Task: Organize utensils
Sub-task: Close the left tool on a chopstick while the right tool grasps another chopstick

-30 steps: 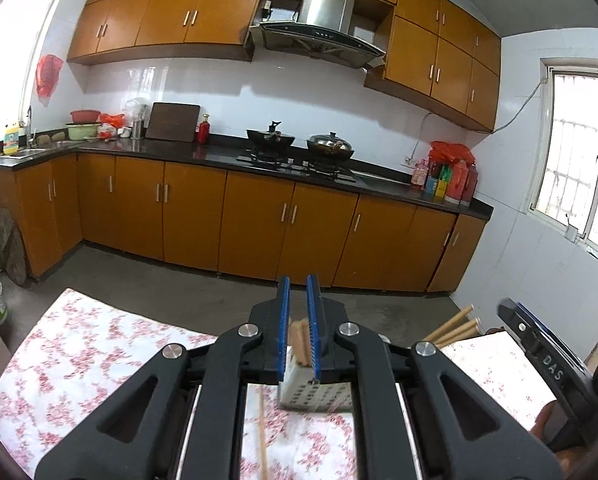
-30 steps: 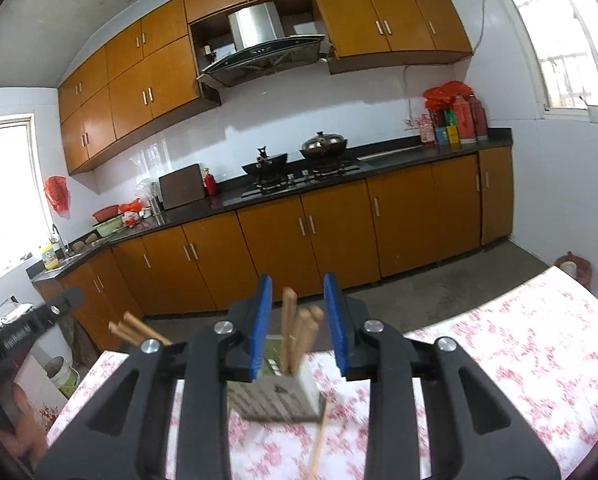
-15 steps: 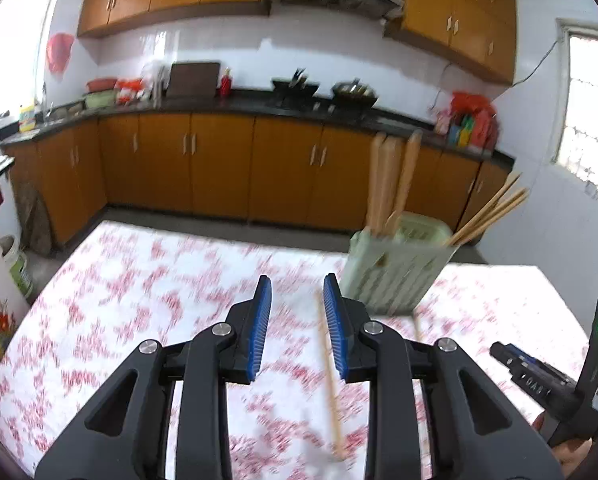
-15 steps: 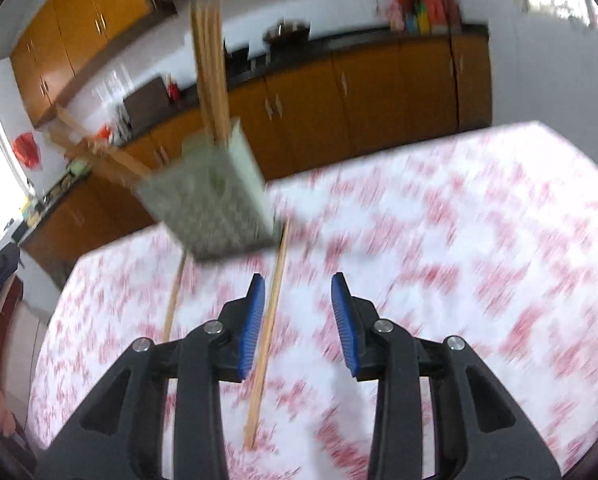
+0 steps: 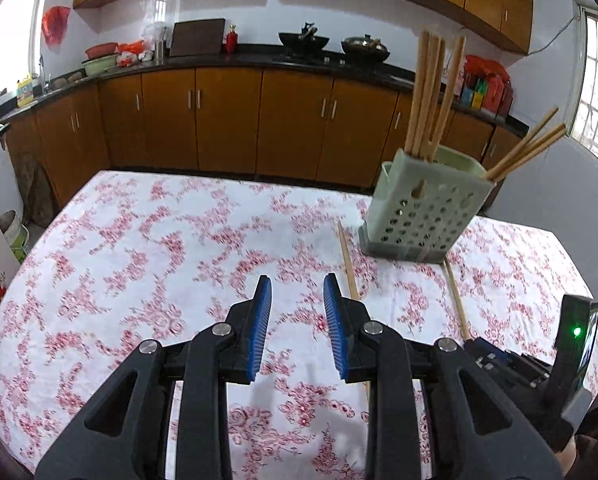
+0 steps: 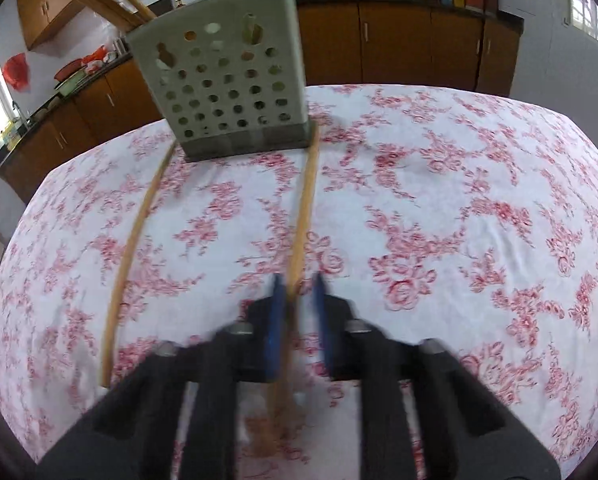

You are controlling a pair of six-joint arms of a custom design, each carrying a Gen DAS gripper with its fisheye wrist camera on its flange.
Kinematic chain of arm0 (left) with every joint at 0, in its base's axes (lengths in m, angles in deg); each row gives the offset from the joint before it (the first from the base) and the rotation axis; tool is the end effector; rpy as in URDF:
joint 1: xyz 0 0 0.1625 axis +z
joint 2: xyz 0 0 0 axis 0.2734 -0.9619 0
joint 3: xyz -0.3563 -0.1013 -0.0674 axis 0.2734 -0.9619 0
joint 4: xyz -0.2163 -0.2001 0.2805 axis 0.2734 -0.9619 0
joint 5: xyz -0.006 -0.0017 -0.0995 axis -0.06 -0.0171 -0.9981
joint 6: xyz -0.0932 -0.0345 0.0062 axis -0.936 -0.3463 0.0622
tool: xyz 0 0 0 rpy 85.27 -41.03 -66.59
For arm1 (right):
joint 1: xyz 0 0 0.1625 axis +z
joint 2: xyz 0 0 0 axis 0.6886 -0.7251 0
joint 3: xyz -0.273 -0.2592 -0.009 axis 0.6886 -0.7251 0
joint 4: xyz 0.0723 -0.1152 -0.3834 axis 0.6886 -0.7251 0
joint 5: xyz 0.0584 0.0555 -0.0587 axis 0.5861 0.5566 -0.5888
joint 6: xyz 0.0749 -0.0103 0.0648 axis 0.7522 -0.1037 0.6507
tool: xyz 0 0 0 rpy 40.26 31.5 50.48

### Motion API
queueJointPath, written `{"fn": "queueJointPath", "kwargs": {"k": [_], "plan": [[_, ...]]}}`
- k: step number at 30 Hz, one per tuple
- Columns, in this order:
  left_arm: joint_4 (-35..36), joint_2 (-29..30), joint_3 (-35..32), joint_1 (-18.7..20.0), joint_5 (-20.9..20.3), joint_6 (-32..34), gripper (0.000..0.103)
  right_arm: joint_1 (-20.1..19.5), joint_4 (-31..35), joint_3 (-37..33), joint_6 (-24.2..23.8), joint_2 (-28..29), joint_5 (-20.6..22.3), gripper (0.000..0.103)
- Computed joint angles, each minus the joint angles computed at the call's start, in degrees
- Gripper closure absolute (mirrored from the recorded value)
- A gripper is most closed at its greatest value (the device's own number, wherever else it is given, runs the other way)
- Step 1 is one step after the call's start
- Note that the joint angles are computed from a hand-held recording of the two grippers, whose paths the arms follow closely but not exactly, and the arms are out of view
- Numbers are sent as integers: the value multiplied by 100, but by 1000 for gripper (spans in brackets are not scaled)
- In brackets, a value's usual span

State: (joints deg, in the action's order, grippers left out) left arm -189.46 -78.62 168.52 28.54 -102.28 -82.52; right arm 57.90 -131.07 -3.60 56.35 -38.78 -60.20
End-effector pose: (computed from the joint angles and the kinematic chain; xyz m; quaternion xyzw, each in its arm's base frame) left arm -0.2141 -0.5299 0.2448 -0.0371 0.7991 -0.4738 0.3681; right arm 0.2316 -0.6766 0.0961 0.2560 -0.9124 0.2214 0.2301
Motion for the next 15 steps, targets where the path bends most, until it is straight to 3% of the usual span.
{"fn": "queueJointPath", "kwargs": {"k": [2, 11, 15], "plan": [[-68, 90, -34, 35, -117, 73, 75, -65, 113, -94, 123, -27, 60, 95], [-195, 463, -202, 253, -694, 279, 75, -356, 138, -894, 654, 163, -416, 95], [-131, 630, -330, 353, -914, 239, 75, -369, 71, -851, 251, 162, -357, 95]]}}
